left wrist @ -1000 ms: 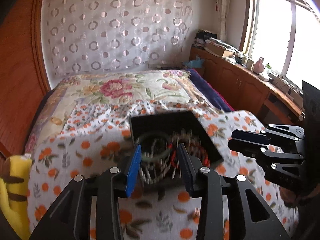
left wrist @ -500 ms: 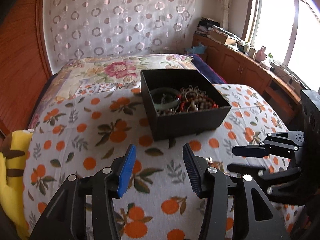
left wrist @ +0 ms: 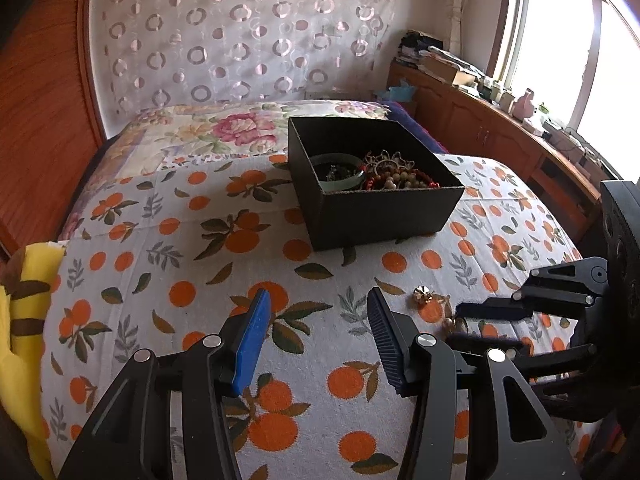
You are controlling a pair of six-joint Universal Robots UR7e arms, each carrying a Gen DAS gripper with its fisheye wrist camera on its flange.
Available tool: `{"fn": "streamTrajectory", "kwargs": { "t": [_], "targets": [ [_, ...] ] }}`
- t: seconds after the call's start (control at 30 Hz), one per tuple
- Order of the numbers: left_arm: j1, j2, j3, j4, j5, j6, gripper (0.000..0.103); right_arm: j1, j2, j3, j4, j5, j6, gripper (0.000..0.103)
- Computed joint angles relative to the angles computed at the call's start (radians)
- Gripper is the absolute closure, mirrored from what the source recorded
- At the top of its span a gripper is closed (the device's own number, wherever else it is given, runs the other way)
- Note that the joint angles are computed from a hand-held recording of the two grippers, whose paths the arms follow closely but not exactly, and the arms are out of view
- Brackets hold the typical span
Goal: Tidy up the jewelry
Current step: 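Move the right tool to the gold ring and close on it, then carry the gold ring into the box with the right tool while the left tool grasps the gold earring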
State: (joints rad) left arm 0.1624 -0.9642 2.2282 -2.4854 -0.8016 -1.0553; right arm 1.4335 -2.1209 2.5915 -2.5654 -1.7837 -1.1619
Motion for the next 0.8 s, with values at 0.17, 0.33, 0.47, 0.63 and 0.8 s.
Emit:
{"fn": "streamTrajectory", "kwargs": {
  "t": [0.17,0.33,0.47,0.63,0.8],
  "targets": [
    [0.010,0.030,-0.015,-0.039,-0.025,0.037,0.055,-0.044,-0.041,-0.005,0.024,0.028,-0.022,0.081],
    [0.024,0.083,-0.052,-0.084,-0.055,0.101,0.055,-0.090,-0.073,-0.040,0.050,0.062,-0.022,0.081],
    [0.031,0.121,-0.080,-0.116,-0.080,0.148,0.055,-0.136,-0.091,-0.063,0.051,0.090,-0.027,0.081],
    [0.036,0.163,-0.111,-0.141,-0.105,0.196,0.055,-0.169,-0.096,-0.083,0.054,0.113,-0.020,0.081],
    [0.040,0.197,-0.138,-0.136,-0.120,0.226,0.061,-0.185,-0.095,-0.088,0.058,0.125,-0.022,0.081]
  ]
}}
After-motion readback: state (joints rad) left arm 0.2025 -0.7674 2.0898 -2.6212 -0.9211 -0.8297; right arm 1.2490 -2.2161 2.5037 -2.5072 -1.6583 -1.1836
